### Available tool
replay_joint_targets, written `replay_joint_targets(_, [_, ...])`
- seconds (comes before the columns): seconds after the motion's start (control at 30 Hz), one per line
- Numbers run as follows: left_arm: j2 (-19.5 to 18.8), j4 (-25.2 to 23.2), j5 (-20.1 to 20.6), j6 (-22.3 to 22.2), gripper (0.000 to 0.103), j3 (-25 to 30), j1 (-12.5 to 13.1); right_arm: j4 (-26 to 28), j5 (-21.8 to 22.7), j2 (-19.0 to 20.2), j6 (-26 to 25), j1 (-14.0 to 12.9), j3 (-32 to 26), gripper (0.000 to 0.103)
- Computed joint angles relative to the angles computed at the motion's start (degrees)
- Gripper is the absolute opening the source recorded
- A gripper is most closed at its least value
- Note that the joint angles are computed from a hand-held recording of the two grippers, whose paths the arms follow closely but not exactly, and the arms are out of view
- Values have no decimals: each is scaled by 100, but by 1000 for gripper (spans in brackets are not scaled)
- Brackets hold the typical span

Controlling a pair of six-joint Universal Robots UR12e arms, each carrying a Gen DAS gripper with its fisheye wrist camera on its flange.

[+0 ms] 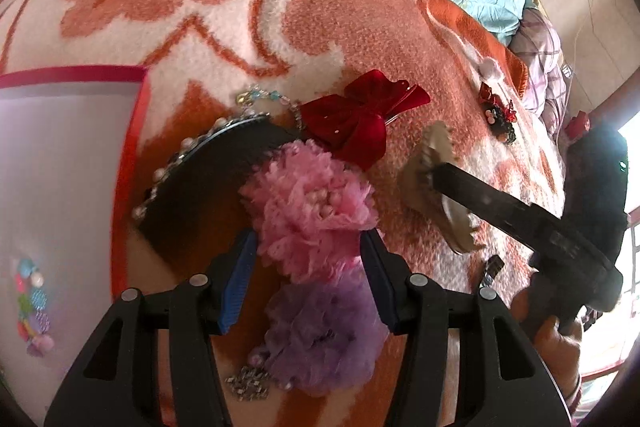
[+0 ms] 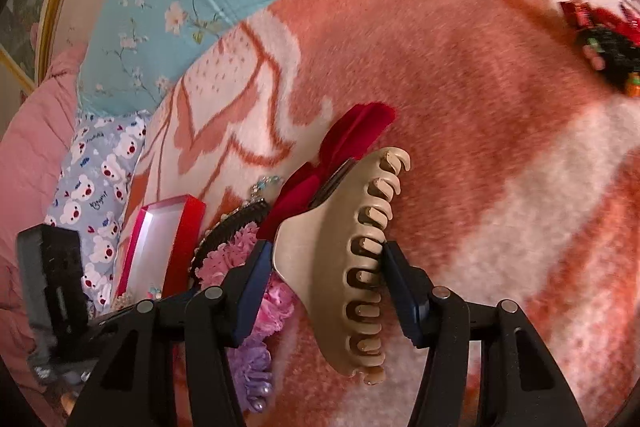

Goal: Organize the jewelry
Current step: 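Carry the pink flower tie and beige claw clip with both tools into the box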

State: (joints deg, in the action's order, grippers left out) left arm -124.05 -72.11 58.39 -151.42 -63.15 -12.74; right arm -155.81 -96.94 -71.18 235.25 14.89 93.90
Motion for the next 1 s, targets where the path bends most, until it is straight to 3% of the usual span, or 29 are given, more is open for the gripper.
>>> replay_joint_targets(0.07, [-22, 28, 26, 63, 43, 5, -36, -40, -68, -64, 27, 8, 67, 57])
replay_joint_targets(0.1, [-32, 1, 35, 133, 23, 7, -52, -51, -98, -95, 44, 14, 97, 57])
replay_joint_targets(0.13, [-43, -32, 37, 166, 15, 22, -59, -60, -121, -114, 52, 19, 115, 57])
replay_joint_targets(0.2, [-4, 78, 10, 189, 10, -52, -48, -93, -151, -140, 58, 33, 138, 57])
replay_joint_targets(0.73, [464, 806, -525, 57, 8, -488, 375, -216, -88, -23, -278, 251, -191, 57])
replay_joint_targets(1.0, [503, 1130, -500, -281, 8, -550, 612, -114, 103, 239, -521, 381, -603, 57])
